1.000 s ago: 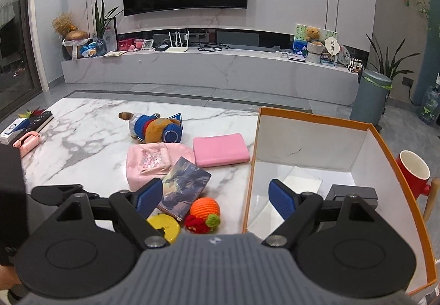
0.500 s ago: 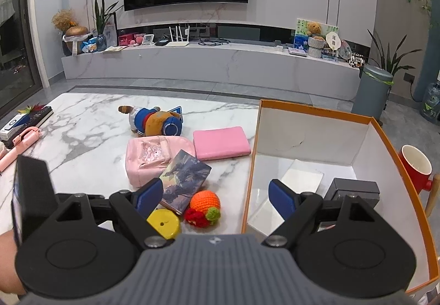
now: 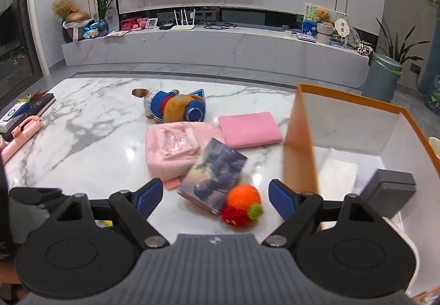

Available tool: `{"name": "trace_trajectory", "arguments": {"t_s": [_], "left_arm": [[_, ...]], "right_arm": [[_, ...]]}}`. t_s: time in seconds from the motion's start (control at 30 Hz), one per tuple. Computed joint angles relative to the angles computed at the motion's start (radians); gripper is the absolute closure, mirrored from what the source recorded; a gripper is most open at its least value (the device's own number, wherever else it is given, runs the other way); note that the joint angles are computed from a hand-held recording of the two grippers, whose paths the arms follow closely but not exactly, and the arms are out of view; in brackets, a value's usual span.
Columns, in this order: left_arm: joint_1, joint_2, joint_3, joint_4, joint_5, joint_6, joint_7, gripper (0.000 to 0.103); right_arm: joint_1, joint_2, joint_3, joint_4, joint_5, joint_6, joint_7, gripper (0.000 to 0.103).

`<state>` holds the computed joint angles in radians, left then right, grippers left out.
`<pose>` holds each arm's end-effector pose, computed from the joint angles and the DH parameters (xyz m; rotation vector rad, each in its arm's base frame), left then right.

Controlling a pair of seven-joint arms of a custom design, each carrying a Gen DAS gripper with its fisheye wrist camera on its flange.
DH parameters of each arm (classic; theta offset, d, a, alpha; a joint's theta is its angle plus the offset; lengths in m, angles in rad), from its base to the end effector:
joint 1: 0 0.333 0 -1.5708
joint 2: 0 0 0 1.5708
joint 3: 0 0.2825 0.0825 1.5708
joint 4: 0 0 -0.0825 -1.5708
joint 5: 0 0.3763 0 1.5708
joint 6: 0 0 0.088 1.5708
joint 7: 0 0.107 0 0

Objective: Organize objects
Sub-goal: 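Grasp the boxed card deck with the right gripper while the left holds the tape measure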

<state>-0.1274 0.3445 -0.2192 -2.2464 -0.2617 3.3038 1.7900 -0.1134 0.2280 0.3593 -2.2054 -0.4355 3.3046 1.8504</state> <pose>0.5499 -0.1671 0.2709 -1.6179 2.0869 -0.8371 0.5563 0.1776 0.3611 -1.9357 1.3070 -0.6082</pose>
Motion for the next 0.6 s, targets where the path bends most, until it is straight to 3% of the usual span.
{"name": "trace_trajectory", "arguments": {"t_s": [0.1,0.23,0.37,0.5,0.57,0.6], "left_arm": [[0.084,-0.003,-0.070,-0.009,0.002,0.004,-0.014,0.039],[0.262,0.010,-0.233,-0.023,0.022,0.022,-0.061,0.039],[0.271,-0.001,-0.236,-0.038,0.053,0.023,-0.087,0.039],[0.403,0.020,-0.353,-0.044,0.094,0.031,-0.140,0.039],[0.431,0.024,-0.374,-0.048,0.111,0.038,-0.169,0.039],[0.416,0.020,-0.358,-0.049,0.118,0.039,-0.175,0.039]], "right_arm": [[0.042,0.045,-0.015,0.066,0.039,-0.054,-0.003,0.018],[0.158,0.115,-0.105,0.181,0.094,-0.167,0.003,0.018],[0.266,0.190,-0.201,0.294,0.130,-0.274,0.034,0.018],[0.395,0.250,-0.335,0.373,0.112,-0.311,0.105,0.017],[0.442,0.274,-0.388,0.400,0.083,-0.307,0.152,0.016],[0.450,0.284,-0.398,0.413,0.076,-0.308,0.163,0.016]]}}
